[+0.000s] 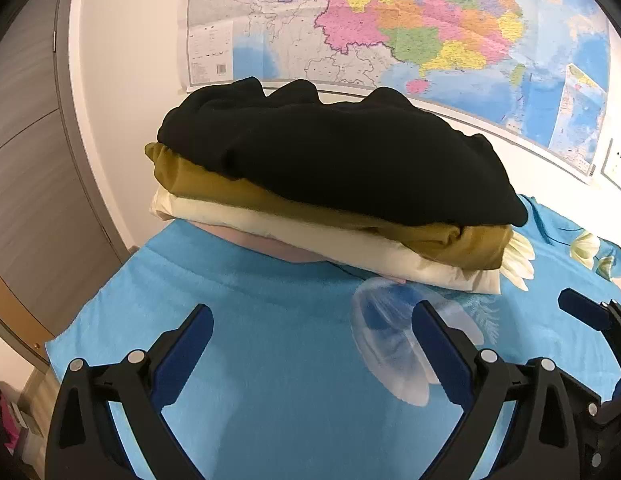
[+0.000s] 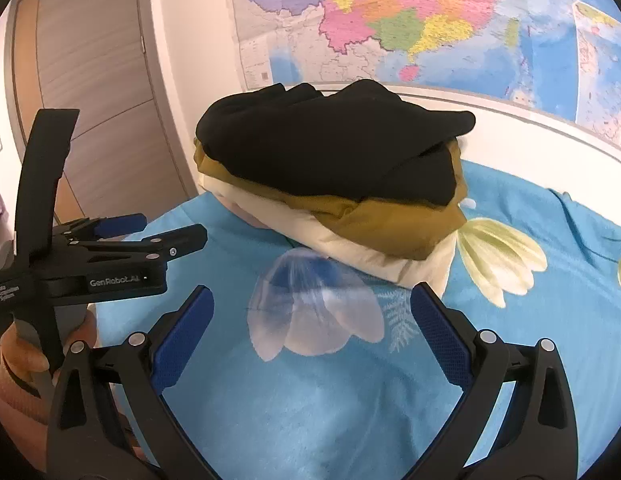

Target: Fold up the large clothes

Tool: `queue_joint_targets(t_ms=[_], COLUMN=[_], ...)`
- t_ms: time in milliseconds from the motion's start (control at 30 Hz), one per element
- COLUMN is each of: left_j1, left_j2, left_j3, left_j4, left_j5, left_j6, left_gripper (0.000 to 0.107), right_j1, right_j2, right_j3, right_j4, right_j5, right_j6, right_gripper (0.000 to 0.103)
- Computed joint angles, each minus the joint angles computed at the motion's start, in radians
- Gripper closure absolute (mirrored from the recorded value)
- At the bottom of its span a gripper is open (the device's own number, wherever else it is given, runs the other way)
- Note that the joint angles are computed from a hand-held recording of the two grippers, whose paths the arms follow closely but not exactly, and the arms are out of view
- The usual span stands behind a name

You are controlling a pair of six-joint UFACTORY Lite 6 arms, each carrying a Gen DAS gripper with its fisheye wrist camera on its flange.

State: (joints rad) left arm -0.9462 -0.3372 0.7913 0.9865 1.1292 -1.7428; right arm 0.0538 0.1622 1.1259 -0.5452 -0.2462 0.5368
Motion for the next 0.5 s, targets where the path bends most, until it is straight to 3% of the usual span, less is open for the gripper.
queue_joint_targets(t_ms=[500], left_j1=[-0.121], left_j2=[0.017], left_j3=[0.004], left_j4=[-0.013], left_j5=[0.086], left_j6=[-0.075], left_gripper=[0.011], right_j1=[0.018], right_j2=[-0.084], right_j3=[-0.115], right_j4=[0.178], right_j5=[-0.034], right_j6=[-0.171], right_gripper=[0.006])
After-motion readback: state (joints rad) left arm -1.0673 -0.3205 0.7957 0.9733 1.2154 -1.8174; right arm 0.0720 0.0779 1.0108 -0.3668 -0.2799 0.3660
